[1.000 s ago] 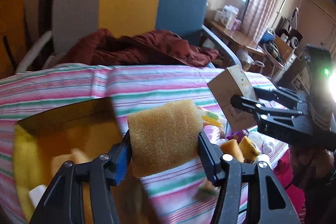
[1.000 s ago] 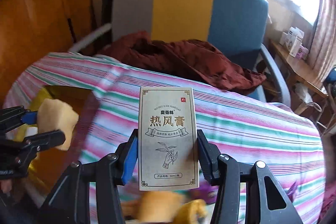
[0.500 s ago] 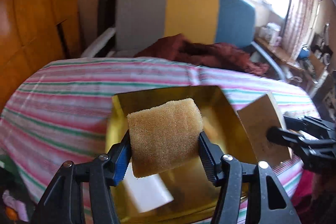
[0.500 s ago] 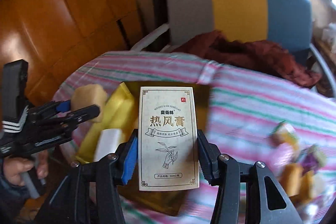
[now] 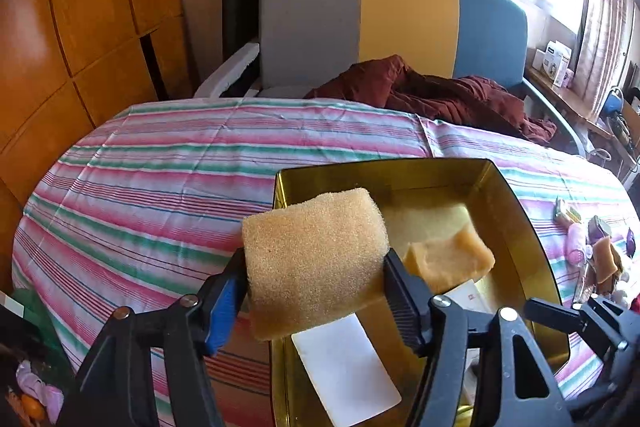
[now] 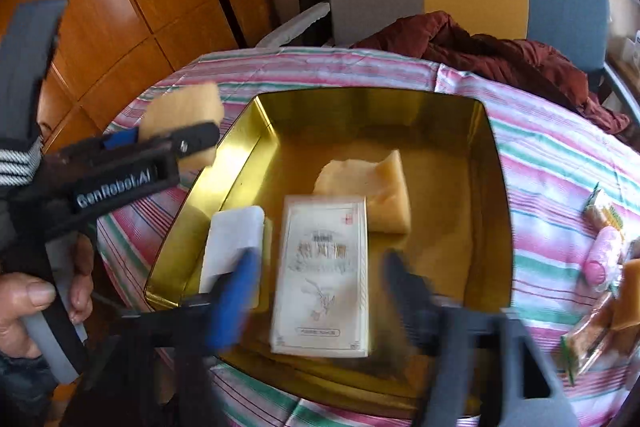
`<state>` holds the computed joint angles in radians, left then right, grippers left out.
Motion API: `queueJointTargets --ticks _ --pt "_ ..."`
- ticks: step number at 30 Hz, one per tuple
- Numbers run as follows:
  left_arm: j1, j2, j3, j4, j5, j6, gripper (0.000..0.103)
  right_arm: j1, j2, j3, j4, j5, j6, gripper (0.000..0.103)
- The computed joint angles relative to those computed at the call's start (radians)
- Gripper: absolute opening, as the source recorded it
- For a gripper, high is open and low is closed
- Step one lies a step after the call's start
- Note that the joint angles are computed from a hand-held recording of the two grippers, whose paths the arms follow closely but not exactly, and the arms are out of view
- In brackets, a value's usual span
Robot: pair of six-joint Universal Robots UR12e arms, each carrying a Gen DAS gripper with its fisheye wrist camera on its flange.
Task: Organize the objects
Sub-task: 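Place the medicine box in the tray with the right gripper while the left carries the yellow sponge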
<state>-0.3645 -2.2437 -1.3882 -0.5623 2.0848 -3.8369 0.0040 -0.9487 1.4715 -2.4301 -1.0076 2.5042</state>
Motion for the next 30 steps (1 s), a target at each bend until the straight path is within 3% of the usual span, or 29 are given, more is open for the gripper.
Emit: queueJointTargets --ticks 6,11,15,21,30 --pt "-0.012 0.015 -0.018 0.032 0.004 -0.012 0.066 -0.003 -0.014 0.030 -0.019 0.002 -0.021 0.094" --pt "-0.027 0.030 -0.038 0.050 0.023 -0.041 0.066 -0.018 -0.034 0.078 -0.125 -0.018 0.024 0.094" --pt "-0.041 0.037 -0.044 0.055 0.047 -0.053 0.066 -0.032 -0.049 0.120 -0.261 -0.039 0.063 0.095" --pt "-0.060 0.042 -0.051 0.064 0.070 -0.063 0.066 -0.053 -0.056 0.140 -0.369 -0.046 0.117 0.097" --pt "-0.084 0.028 -0.026 0.053 0.097 -0.036 0.066 -0.089 -0.060 0.152 -0.423 -0.065 0.172 0.097"
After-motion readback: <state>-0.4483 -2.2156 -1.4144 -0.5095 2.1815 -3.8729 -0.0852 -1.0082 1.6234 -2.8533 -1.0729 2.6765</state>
